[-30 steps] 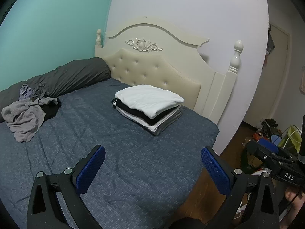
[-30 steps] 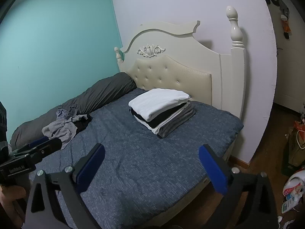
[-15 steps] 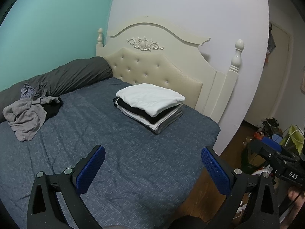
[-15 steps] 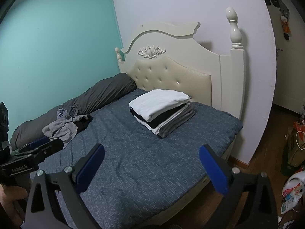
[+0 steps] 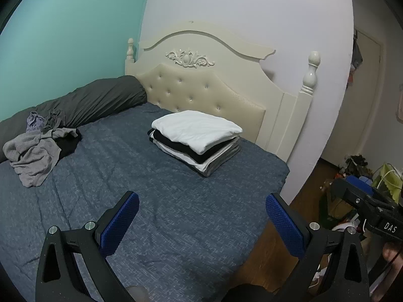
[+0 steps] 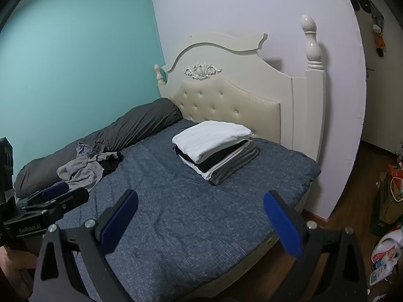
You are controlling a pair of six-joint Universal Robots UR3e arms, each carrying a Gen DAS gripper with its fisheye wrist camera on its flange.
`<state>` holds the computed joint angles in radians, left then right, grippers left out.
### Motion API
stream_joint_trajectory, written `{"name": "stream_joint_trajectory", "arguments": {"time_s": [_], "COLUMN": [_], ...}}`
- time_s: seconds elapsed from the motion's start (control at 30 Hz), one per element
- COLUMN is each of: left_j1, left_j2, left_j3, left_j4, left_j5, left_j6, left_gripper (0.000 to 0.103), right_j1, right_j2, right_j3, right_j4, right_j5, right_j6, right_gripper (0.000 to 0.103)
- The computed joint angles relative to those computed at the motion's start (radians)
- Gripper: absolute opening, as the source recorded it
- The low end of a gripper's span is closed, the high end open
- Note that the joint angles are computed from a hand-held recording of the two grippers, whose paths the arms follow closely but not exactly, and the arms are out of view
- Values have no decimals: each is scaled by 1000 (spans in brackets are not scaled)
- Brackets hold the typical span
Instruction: Fold clothes
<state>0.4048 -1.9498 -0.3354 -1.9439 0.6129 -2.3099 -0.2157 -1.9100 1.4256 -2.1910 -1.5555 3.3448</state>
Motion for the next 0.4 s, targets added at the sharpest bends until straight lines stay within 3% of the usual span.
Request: {"name": "stream_joint_trajectory", "arguments": {"time_s": [0.4], "left_j1": [10], "left_j2": [3], "left_j3": [3], "left_j4": [-6], "left_j5": [-13], "left_j6": [-2], "left_gripper": [102], "right_j1": [18], "right_j2": [17], "right_j3": [-24], "right_j4": [12], "right_j5": [-21], "right_j6": [5], "right_gripper": [103]}}
